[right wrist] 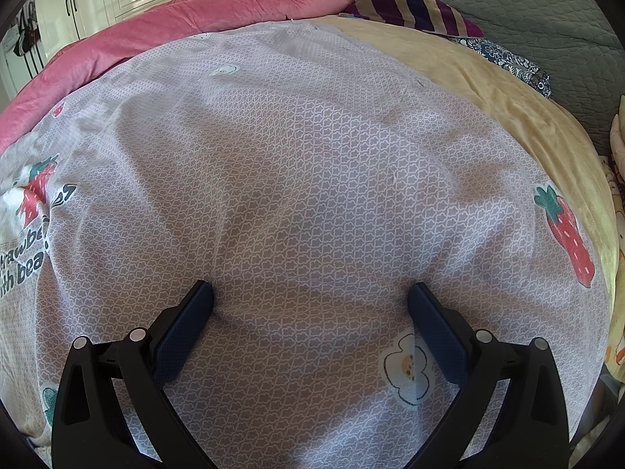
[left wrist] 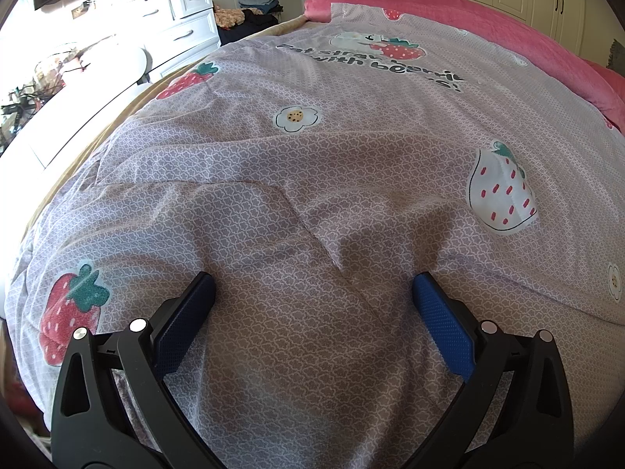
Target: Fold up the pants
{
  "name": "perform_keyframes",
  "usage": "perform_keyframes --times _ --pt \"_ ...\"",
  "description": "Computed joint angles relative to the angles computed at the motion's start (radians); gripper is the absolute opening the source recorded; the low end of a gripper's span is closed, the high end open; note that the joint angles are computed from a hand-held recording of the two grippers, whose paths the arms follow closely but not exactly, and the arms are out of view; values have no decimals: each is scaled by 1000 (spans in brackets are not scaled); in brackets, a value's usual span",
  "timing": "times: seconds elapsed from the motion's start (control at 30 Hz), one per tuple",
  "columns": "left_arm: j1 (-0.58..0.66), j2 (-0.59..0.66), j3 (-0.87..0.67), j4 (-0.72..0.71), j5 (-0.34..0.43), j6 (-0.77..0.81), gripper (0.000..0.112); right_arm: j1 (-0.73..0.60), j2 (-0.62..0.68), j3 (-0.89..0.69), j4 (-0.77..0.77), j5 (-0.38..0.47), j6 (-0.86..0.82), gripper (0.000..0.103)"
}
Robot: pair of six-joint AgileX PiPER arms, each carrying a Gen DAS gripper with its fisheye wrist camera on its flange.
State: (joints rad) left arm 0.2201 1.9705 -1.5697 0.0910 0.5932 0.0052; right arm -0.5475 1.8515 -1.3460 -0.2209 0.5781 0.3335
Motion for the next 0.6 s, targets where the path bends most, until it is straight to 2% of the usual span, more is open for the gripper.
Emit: perform_keyframes --times 0.5,0.6 --pt "-1 2 -2 4 0 -3 95 0 -1 1 -2 0 0 99" --pt "-12 11 -13 50 11 -40 95 0 0 -1 -2 1 1 99"
